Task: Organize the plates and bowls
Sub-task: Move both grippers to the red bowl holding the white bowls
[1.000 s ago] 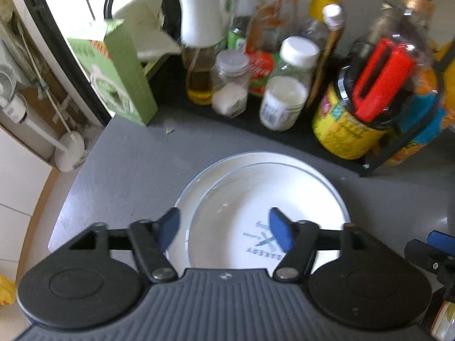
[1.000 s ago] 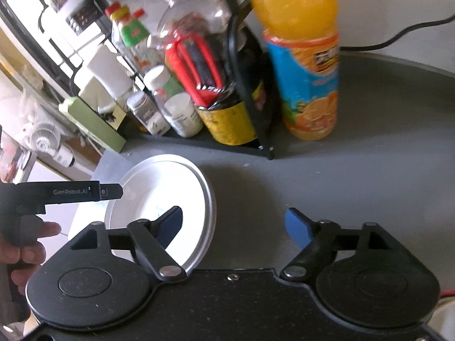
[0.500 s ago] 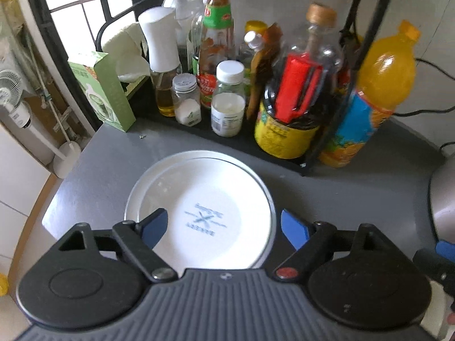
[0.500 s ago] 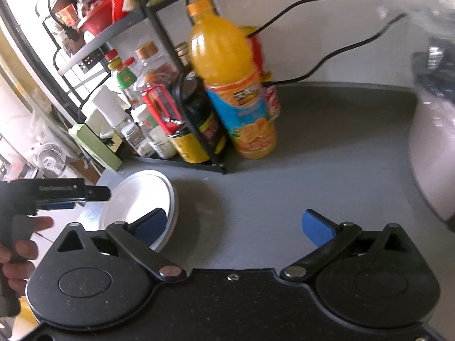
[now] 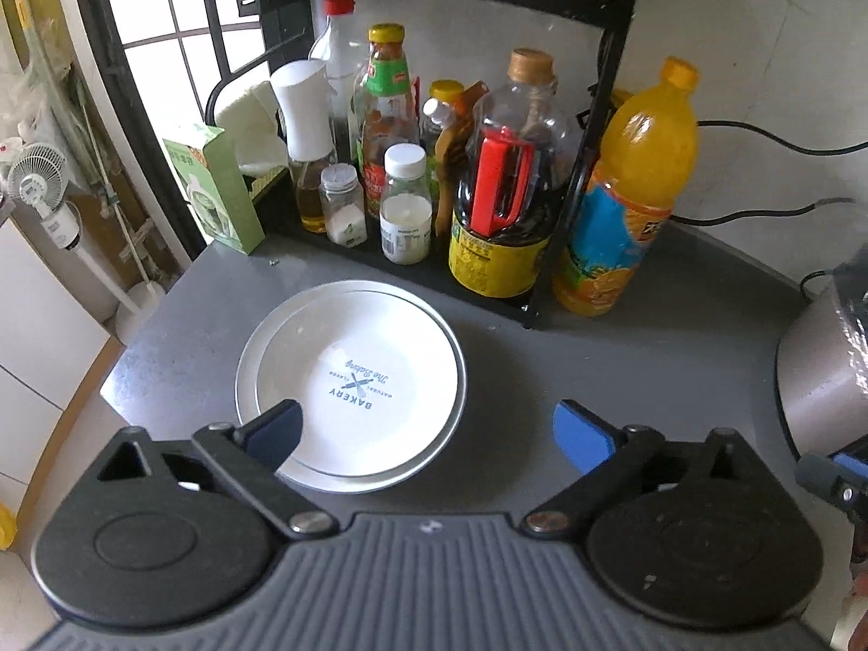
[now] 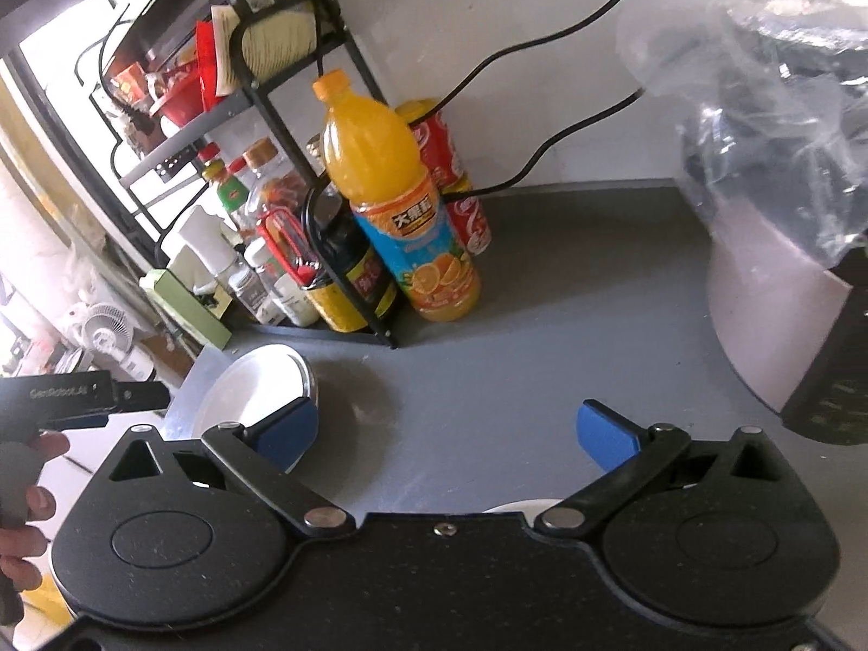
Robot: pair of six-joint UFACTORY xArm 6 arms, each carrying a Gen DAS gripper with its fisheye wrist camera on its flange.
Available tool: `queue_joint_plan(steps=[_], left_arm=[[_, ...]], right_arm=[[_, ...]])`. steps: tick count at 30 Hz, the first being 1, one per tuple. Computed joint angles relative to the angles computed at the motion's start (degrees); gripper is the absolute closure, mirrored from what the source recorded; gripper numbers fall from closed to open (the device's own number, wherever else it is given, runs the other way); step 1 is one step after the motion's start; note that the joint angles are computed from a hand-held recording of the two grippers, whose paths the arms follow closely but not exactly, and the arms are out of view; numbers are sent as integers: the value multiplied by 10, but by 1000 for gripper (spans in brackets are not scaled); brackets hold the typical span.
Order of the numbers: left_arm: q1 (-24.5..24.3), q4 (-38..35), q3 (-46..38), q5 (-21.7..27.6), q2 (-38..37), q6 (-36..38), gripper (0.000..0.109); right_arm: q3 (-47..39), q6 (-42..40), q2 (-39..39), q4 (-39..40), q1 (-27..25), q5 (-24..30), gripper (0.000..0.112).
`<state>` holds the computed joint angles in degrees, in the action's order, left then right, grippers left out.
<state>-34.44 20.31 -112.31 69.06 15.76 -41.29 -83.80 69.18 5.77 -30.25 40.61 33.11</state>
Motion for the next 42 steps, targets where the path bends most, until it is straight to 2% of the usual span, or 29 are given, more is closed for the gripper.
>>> queue_joint_plan(steps=[5, 8, 10, 11, 15, 19, 23, 32, 38, 42], left_arm=[[3, -21, 37, -32, -24, 25, 7], [10, -46, 66, -74, -37, 54, 7], [10, -64, 56, -64, -28, 77, 7], [9, -72, 53, -60, -26, 90, 7], [-1, -96, 63, -79, -25, 140, 7], [-13, -132, 61, -88, -18, 159, 7], [-32, -135, 53, -93, -7, 173, 7], [-65, -140, 82, -146, -9, 190, 9], [-80, -171, 86, -143, 3, 201, 11], [-84, -184, 80, -119, 13, 190, 17]], right_arm=[[26, 72, -26, -58, 10, 14, 10], [41, 99, -39, -74, 18, 42, 10], [51, 135, -52, -82, 26, 74, 10], [66, 155, -64, -90, 29, 74, 10], [97, 193, -92, -99, 42, 111, 10], [137, 236, -125, -112, 54, 126, 10], [176, 264, -157, -109, 63, 137, 10], [248, 302, -218, -106, 82, 163, 10], [270, 294, -230, -86, 81, 181, 11], [286, 279, -231, -68, 69, 154, 11]])
